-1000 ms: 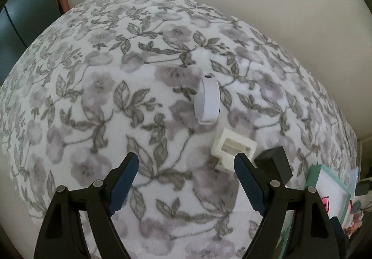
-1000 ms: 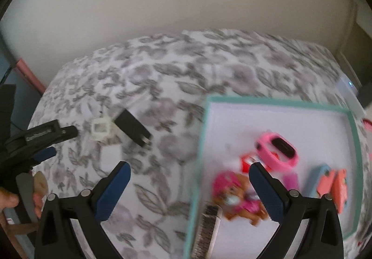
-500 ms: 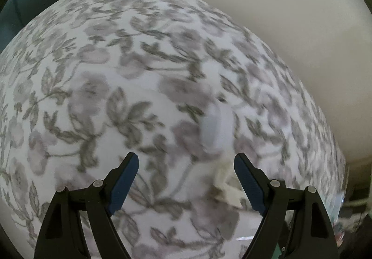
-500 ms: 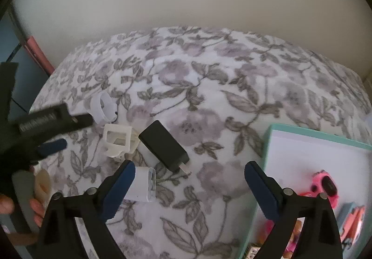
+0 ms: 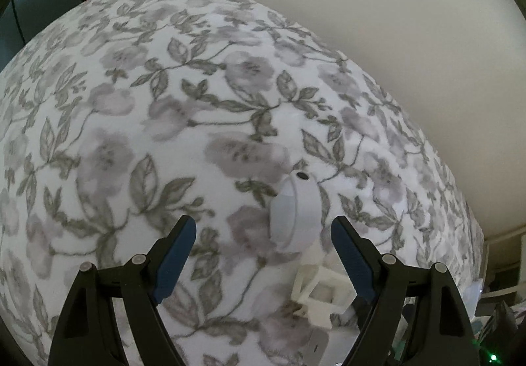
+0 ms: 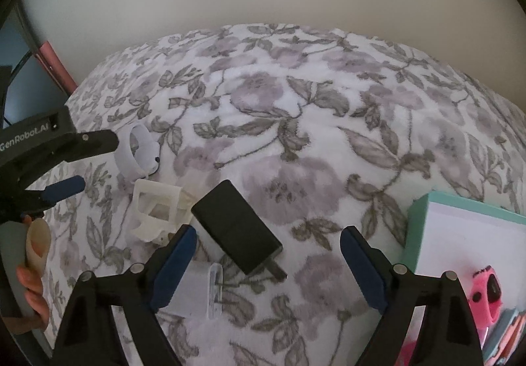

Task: Organize rigid objects
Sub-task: 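Move both tools back toward the white clip and black charger, then grasp the white clip with the left gripper while the right grasps the black charger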

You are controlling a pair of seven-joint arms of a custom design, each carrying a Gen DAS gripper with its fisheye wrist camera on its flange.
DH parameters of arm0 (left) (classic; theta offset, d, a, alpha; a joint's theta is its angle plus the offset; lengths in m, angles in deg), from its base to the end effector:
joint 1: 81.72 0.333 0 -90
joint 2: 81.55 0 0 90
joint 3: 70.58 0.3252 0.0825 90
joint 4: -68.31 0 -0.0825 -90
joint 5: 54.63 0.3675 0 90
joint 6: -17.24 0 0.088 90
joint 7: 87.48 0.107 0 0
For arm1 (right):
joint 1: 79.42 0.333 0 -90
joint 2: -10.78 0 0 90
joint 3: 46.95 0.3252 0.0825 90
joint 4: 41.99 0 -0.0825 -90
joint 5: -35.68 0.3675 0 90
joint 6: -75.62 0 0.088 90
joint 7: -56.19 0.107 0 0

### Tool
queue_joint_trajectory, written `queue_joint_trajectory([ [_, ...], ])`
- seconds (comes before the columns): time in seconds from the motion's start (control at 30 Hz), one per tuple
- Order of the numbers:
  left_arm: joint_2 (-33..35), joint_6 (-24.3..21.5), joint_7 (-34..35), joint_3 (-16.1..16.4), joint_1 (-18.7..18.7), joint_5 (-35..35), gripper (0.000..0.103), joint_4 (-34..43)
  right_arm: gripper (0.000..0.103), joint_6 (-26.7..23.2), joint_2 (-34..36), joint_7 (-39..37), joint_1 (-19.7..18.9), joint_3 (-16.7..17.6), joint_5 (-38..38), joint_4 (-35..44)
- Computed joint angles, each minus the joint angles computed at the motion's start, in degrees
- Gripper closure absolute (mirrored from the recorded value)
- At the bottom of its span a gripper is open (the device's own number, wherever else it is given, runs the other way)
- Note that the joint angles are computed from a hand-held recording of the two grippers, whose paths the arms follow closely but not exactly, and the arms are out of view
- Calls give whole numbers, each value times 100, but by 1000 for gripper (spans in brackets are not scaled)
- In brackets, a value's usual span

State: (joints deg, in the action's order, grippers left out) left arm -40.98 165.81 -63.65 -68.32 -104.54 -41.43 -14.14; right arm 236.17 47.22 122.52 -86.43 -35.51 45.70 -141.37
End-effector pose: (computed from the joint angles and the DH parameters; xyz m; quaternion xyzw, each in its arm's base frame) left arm 0.7004 -0.2751 0.3364 -0.8616 0.4485 -0.2165 0.0977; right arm 0.6990 0.0247 0.2847 -0.7741 0.5869 -0.1178 0.2058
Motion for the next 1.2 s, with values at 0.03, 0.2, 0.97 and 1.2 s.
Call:
queue_joint_trajectory([
  [0.03, 64, -32, -12, 37, -33, 41, 18, 102, 13, 0, 16, -10, -3, 9, -2, 14],
  [0.2, 390, -265, 83, 68, -109, 175, 19, 616, 20, -95, 143, -83, -75, 82, 50, 152],
  [0.97, 522, -689, 482, 19, -234, 191, 84, 1017, 73, -405, -146, -460, -267, 157, 693, -82],
  [1.2, 66, -709, 293, 98, -526, 743, 84, 753, 73, -466, -562, -554, -370, 147, 1121, -448],
])
